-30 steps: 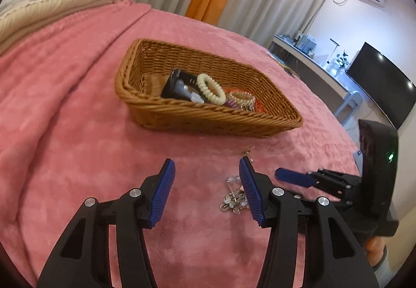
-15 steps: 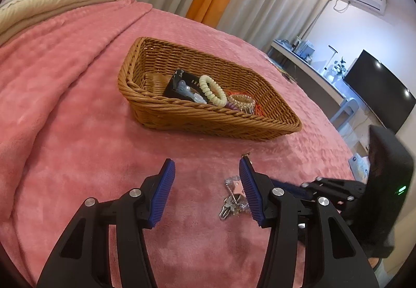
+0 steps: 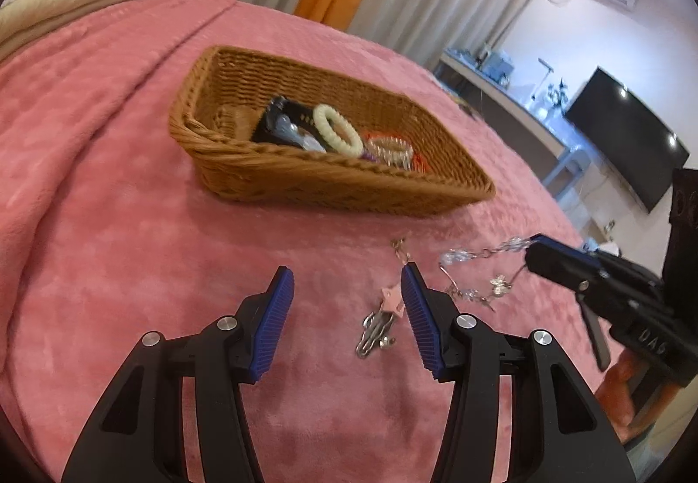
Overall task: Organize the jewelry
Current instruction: 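Grasp the pink star keychain with the left tool while the right tool grasps the bead chain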
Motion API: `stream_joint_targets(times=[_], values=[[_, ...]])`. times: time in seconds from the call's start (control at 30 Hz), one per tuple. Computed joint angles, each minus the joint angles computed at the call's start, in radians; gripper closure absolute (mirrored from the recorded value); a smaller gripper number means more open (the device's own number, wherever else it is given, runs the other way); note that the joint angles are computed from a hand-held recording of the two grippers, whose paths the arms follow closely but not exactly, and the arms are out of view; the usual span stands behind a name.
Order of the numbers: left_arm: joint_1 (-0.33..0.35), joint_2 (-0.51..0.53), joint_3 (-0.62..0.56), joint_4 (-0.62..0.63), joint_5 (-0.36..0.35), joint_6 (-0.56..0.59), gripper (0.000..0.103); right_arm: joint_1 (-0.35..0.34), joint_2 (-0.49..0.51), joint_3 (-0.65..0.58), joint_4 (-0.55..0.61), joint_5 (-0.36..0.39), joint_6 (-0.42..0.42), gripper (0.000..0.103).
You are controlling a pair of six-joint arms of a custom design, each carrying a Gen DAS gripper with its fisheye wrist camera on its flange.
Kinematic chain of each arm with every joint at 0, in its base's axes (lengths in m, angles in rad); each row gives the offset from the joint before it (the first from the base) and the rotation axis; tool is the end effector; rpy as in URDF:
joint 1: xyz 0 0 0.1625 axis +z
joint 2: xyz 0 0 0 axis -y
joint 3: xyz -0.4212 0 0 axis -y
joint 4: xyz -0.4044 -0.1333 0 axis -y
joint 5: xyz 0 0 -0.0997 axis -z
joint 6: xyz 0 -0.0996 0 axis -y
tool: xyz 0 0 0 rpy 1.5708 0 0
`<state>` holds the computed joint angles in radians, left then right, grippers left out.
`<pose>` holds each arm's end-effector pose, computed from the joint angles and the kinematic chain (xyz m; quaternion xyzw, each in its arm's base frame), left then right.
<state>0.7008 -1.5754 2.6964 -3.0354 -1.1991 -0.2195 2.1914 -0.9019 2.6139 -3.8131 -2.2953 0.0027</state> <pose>-0.1193 -0.3224 0.1657 0.2795 0.9276 -0.2380 0.0686 0.2455 -0.2277 0.0786 0.1859 -0.8879 0.3381 0.2504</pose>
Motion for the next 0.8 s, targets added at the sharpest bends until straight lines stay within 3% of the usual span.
stream_joint_targets(times=[0.07, 0.17, 0.23, 0.57, 0.6, 0.63, 0.67, 0.7, 0.8], values=[[-0.012, 0.007, -0.002, 0.018, 0.006, 0.005, 0.054, -0.032, 0.006, 0.028, -0.026, -0.003, 0.023, 0.096], [-0.034, 0.008, 0.003, 0.034, 0.007, 0.022, 0.057, -0.128, 0.012, 0.077, -0.079, 0.051, 0.046, 0.096], [-0.049, 0.021, 0.001, 0.047, 0.021, 0.029, 0.063, -0.177, 0.03, 0.097, -0.113, 0.059, 0.05, 0.095], [-0.074, 0.133, -0.082, 0.197, 0.039, 0.043, 0.064, -0.283, 0.026, 0.167, -0.218, 0.168, 0.017, 0.094], [-0.083, 0.163, -0.097, 0.218, 0.055, 0.037, 0.064, -0.284, 0.025, 0.17, -0.22, 0.17, 0.017, 0.091], [-0.088, 0.177, -0.104, 0.224, 0.063, 0.038, 0.064, -0.284, 0.021, 0.174, -0.221, 0.174, 0.018, 0.079], [-0.095, 0.193, -0.112, 0.232, 0.075, 0.041, 0.064, -0.281, 0.022, 0.173, -0.226, 0.171, 0.019, 0.06], [-0.098, 0.198, -0.115, 0.237, 0.081, 0.042, 0.064, -0.27, 0.03, 0.169, -0.236, 0.159, 0.022, 0.052], [-0.104, 0.208, -0.117, 0.238, 0.116, 0.027, 0.081, -0.251, 0.036, 0.164, -0.241, 0.147, 0.005, 0.05]])
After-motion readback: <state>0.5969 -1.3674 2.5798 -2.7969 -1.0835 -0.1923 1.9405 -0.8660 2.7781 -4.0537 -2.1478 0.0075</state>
